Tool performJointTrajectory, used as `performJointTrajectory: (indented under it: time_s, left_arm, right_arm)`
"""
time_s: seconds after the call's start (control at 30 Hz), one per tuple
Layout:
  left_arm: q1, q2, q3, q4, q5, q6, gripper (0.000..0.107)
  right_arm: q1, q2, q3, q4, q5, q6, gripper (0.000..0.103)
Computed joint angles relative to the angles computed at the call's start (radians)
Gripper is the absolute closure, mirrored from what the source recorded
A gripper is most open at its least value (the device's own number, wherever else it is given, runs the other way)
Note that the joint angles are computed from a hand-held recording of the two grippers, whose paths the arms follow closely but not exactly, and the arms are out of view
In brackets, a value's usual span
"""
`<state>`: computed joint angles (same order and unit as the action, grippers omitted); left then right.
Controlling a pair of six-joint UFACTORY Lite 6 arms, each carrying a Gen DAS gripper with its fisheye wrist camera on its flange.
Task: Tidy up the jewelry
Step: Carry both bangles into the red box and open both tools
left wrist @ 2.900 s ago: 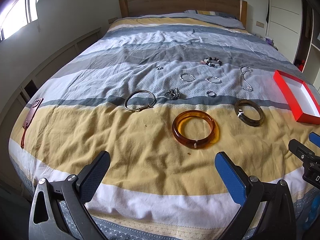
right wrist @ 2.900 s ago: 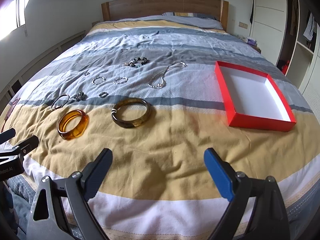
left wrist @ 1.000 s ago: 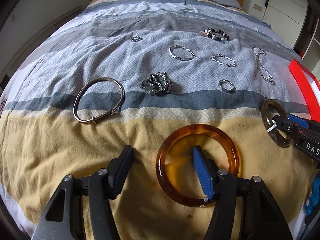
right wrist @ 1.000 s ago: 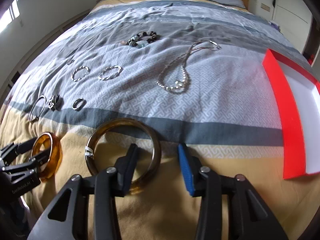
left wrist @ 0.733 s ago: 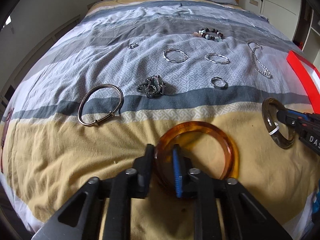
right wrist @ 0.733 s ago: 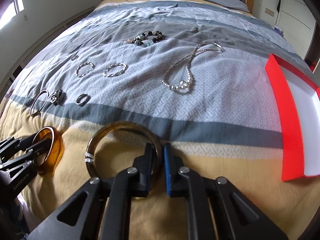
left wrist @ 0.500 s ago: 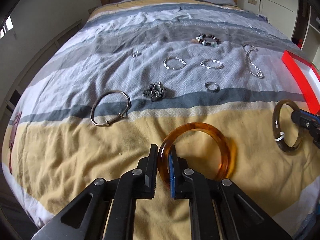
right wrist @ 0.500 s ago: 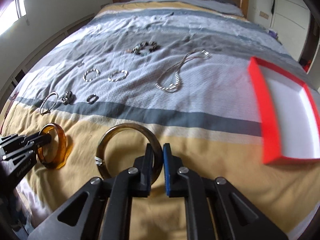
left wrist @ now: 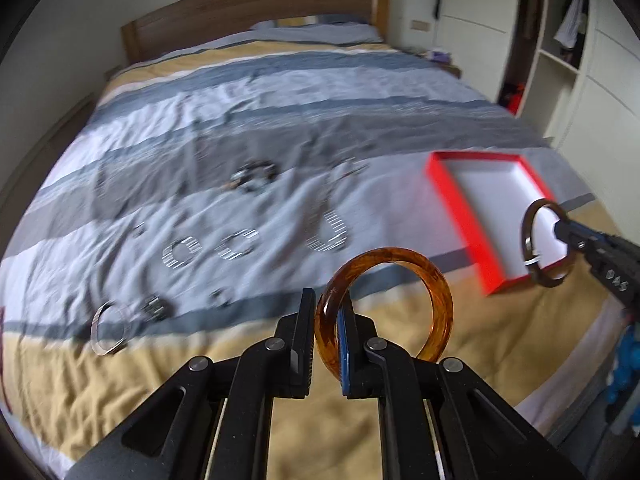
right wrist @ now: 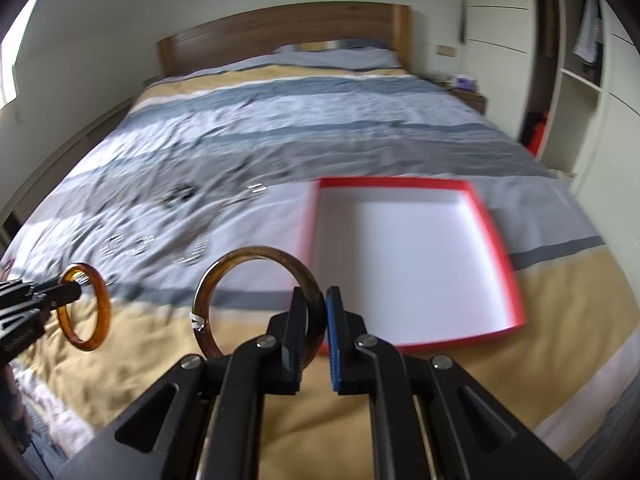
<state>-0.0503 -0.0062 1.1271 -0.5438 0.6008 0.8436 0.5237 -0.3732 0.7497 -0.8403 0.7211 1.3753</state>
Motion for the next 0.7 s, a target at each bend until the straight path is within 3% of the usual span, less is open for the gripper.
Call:
performJointTrajectory:
  time_s: [0.13, 0.3, 0.5, 0.7]
  left_arm:
    - [-0.214, 0.098, 0.114, 0.068, -0.032, -0.187, 0.097]
    - [-0.463, 0.282, 0.282, 0.224, -0.085, -0.422, 0.097]
    - [-0.629, 0.552, 0.488, 0.441, -0.090, -0.658, 0.097]
    - [-0.647, 0.671, 0.534, 0.553, -0.087, -0.760, 0.097]
  right_arm:
    - [-0.291, -0.091, -0.060, 0.120, -0.100, -0.289, 0.094]
    - [-0.586, -0.062, -0.088, 0.273, -0.238, -0.622, 0.094]
    - [-0.731, 0.012, -0.120, 0.325, -0.326, -0.803, 0.094]
    - [-0.772, 0.074, -0.151, 0.290, -0.357, -0.856, 0.094]
